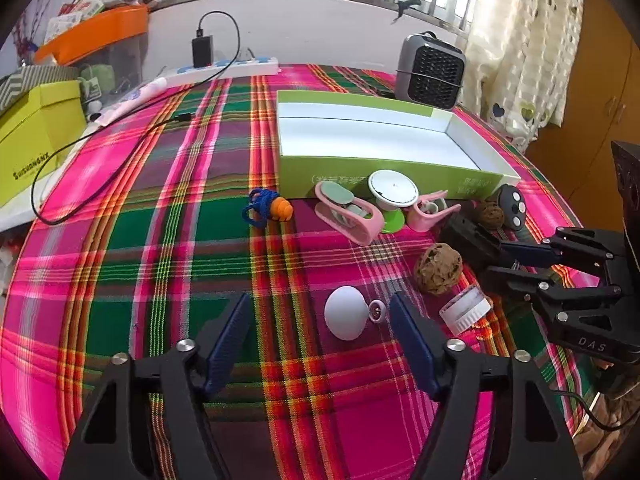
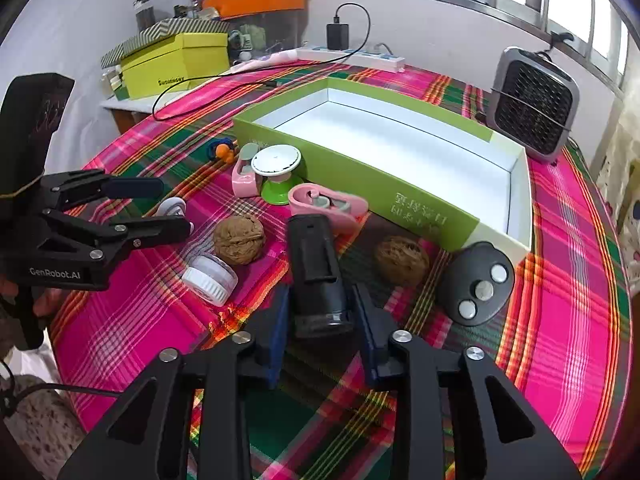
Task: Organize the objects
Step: 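Close the right tool on the flashlight while the left tool grips the white knob, then carry the flashlight and the white knob with both tools over the green box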
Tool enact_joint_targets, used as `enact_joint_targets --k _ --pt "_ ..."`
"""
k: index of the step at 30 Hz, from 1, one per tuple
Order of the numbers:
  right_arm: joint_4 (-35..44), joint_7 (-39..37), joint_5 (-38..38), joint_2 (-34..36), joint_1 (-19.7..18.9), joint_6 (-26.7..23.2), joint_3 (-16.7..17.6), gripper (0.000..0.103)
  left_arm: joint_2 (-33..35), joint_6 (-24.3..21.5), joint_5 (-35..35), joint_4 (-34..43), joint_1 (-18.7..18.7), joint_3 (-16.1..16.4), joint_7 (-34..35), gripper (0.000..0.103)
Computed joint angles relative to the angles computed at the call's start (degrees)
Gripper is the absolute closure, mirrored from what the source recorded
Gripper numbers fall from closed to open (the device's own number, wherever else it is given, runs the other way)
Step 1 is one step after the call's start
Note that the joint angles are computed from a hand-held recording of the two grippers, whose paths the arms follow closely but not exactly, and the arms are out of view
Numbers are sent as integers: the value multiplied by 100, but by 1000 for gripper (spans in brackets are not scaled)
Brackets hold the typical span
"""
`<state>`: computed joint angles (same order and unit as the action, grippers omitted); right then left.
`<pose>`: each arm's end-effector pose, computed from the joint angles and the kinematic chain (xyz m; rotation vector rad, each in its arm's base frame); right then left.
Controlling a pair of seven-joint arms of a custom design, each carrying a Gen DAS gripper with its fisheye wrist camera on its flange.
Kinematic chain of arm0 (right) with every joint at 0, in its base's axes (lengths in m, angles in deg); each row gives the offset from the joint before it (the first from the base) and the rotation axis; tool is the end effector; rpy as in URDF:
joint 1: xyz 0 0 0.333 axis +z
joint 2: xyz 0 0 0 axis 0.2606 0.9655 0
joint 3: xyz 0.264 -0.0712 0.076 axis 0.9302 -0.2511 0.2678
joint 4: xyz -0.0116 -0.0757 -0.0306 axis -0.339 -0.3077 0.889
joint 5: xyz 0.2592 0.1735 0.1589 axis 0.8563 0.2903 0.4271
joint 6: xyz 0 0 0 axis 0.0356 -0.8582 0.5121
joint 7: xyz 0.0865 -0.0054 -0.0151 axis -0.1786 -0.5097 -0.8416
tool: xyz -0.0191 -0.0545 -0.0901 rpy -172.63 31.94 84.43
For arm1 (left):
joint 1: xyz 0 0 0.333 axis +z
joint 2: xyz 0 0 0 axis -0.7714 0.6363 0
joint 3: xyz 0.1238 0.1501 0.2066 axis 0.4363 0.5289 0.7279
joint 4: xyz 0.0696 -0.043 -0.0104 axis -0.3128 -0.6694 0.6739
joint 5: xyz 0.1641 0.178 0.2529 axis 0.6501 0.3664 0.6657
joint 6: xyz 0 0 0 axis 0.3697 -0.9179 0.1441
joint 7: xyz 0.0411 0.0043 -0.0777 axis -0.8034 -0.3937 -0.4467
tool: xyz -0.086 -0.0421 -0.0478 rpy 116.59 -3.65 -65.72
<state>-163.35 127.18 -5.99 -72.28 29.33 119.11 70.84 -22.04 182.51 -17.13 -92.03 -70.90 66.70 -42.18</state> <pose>0.5113 0.1215 0.3977 -2.1566 1.2981 -0.4246 0.5095 -0.3598 0.3852 -1.6142 2.1400 -0.8857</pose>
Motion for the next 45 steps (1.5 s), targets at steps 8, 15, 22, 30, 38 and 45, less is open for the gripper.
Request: enact_joint_targets --k 8,15,22,30,38,45 --pt "-422 1232 -934 -265 24 258 -25 74 29 130 -206 -15 116 -141 320 56" --pt "-424 1730 -1232 -257 28 287 -4 74 83 102 -475 50 167 -238 565 70" --pt "-205 1565 -856 -84 72 248 0 66 105 -11 -431 130 51 -166 564 75" --pt "-74 2449 -1810 75 141 320 -108 66 149 -119 -530 224 51 -200 601 75" --pt "-121 2703 -2068 72 131 416 -129 75 215 -259 -679 343 79 -260 745 76" --pt "-114 2260 -1490 32 92 340 -24 75 206 -265 -737 372 71 -263 784 76"
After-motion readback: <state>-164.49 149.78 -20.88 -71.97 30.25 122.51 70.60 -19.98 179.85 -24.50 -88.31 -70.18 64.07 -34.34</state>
